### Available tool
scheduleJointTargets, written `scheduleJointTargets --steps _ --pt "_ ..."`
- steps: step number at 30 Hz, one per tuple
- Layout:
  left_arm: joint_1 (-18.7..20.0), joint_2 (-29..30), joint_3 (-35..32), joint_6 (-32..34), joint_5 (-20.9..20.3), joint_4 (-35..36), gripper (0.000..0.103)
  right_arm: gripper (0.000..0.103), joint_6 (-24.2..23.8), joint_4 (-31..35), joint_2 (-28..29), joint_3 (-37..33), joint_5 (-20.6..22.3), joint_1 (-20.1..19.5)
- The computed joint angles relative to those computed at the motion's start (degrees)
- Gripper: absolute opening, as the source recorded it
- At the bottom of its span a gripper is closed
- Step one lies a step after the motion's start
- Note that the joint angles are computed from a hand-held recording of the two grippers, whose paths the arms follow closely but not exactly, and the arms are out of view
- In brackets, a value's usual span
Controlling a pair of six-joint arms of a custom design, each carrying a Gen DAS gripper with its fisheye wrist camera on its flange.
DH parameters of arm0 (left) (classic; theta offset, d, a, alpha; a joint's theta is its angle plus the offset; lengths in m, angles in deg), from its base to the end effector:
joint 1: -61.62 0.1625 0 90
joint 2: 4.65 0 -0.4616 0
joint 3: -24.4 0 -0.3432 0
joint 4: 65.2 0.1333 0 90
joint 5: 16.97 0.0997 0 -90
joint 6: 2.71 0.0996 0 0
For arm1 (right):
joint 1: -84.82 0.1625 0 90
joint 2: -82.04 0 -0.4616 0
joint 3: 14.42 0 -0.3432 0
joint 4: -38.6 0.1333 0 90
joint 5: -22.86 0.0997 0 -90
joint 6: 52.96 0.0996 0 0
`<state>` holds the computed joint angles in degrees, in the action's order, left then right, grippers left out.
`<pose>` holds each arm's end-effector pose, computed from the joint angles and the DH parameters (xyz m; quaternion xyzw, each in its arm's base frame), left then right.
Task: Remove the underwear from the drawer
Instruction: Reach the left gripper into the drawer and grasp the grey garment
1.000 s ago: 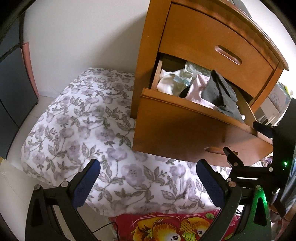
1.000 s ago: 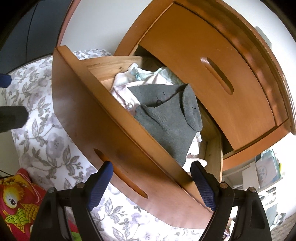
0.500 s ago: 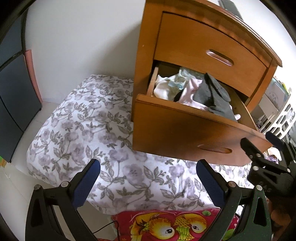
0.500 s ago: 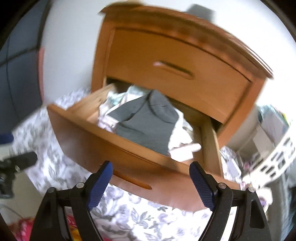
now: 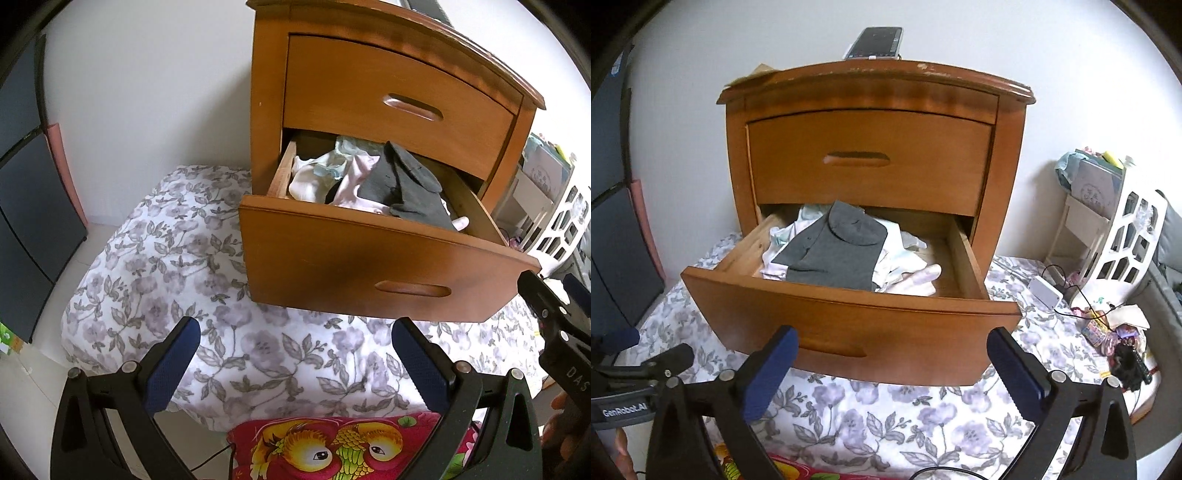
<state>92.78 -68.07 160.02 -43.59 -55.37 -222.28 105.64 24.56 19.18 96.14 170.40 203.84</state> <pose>-0.2374 -0.3905 0.1780 0.1596 0.8854 -0.3065 0.3110 0.2521 -0.3528 0.2068 0.1236 -0.7959 0.4411 0.3959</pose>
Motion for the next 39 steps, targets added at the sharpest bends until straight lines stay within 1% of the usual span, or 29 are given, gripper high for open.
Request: scheduleJointTargets --steps 6,8,12,14,16,18,22,25,26,32,36,39 --pt "-0.4 0.8 0.6 -0.1 1.4 -1.4 0.103 0.103 0.0 -2.5 -1.1 1.8 -0.4 -0.5" --pt "-0.2 1.3 0.8 0.1 1.7 -2.9 0.103 0.103 -0.4 -3.4 -1.4 2.3 -0.7 -0.8" --pt "1.0 1.9 0.8 1.8 -0.3 -7.0 0.103 0.103 -2.4 -7.0 -2.2 4.0 -1.3 -1.3" --pt "1.5 2.2 1.1 3.5 -1.3 -10.8 0.103 0.103 -1.9 -7.1 -2.5 4.2 -1.6 -1.7" --pt "1.1 3.2 2.1 5.3 -0.1 -15.6 0.103 0.103 -1.0 -6.8 -2.9 4.3 -1.8 -2.2" --pt "0.7 4.0 2.1 6.6 1.4 -17.2 0.103 0.103 -0.2 -6.3 -3.4 4.4 -2.5 -2.6" --pt "1.6 4.1 0.1 10.2 0.0 -17.2 0.103 0.103 -0.4 -5.1 -2.8 3.8 -1.9 -2.9" --pt "1.9 4.0 -2.4 12.0 0.4 -15.2 0.103 0.103 0.5 -3.5 -2.5 3.3 -2.4 -3.2" --pt "2.1 4.0 -4.3 12.4 0.7 -12.6 0.103 0.103 1.0 -2.8 -2.3 3.1 -2.5 -3.3" --pt "3.0 4.8 -12.2 16.2 0.9 -4.0 0.103 0.103 1.4 -3.8 -3.4 3.3 -2.0 -3.7" --pt "4.5 6.1 -16.4 19.5 -2.1 -2.3 0.103 0.103 2.3 -3.0 -3.7 2.8 -2.0 -4.3" --pt "7.1 7.7 -21.3 19.5 -6.8 2.8 0.103 0.103 1.8 -3.4 -3.7 2.7 -2.2 -4.7"
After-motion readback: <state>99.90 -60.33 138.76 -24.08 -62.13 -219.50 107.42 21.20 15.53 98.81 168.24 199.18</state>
